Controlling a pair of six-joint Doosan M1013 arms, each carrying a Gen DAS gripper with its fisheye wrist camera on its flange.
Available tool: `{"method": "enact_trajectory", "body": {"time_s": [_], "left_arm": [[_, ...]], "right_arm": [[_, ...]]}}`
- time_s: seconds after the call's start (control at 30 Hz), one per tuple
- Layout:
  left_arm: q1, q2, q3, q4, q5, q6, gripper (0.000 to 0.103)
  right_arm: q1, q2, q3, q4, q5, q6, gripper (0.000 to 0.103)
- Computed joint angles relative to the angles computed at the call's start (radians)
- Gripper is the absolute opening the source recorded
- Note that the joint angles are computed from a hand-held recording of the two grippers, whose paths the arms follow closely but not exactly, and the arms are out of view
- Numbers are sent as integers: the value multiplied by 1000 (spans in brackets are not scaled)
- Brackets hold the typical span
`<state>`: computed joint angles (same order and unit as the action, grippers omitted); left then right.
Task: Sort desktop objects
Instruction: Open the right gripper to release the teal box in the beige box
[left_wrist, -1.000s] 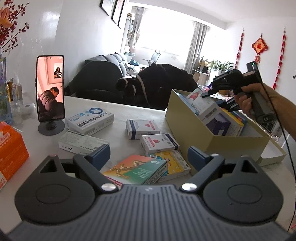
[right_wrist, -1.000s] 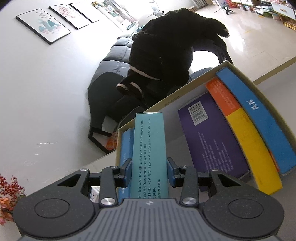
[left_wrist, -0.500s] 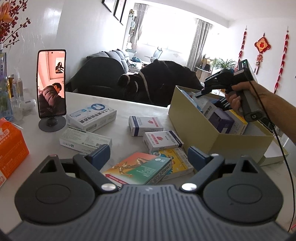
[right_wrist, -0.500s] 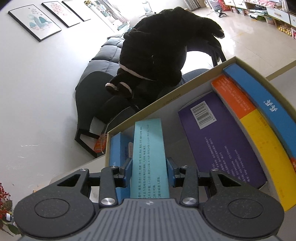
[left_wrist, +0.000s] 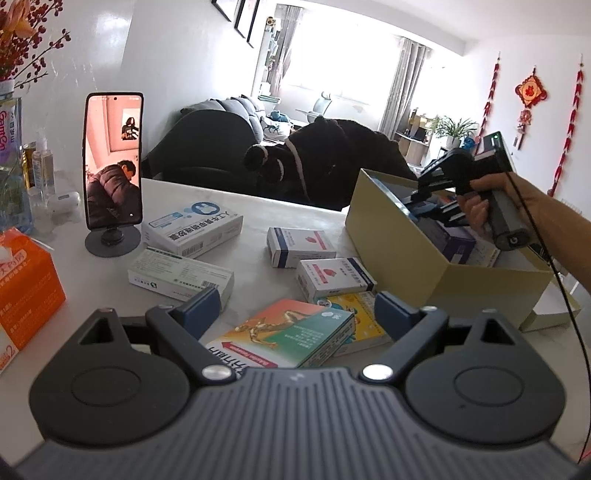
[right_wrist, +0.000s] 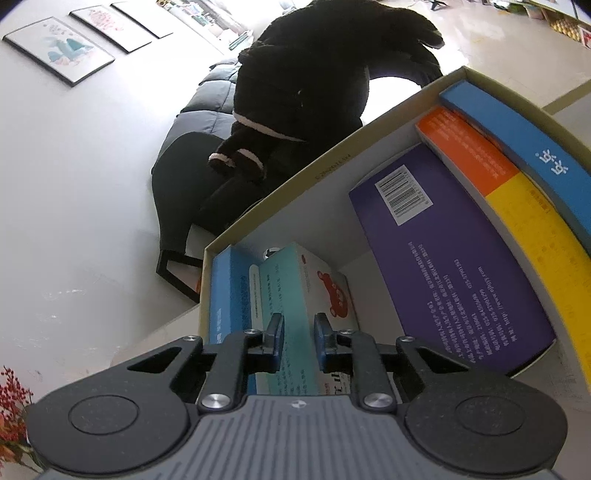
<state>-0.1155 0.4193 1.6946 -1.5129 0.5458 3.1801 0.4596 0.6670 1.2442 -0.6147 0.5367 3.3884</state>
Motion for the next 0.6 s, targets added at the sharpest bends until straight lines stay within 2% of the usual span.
{"method": "enact_trajectory", "body": {"time_s": [0.33,0.43,0.6], "left_arm": [[8,-1,5,-20,-14,6,94],[10,-2,5,-16,-31,1,96],[12,1,-7,38,-68,-79,97]], "right_arm": [[16,-24,16,53,33,-152,27],[24,-39,38,21,24,-145,30],[40,-68,72,-49,10,-121,35]]}}
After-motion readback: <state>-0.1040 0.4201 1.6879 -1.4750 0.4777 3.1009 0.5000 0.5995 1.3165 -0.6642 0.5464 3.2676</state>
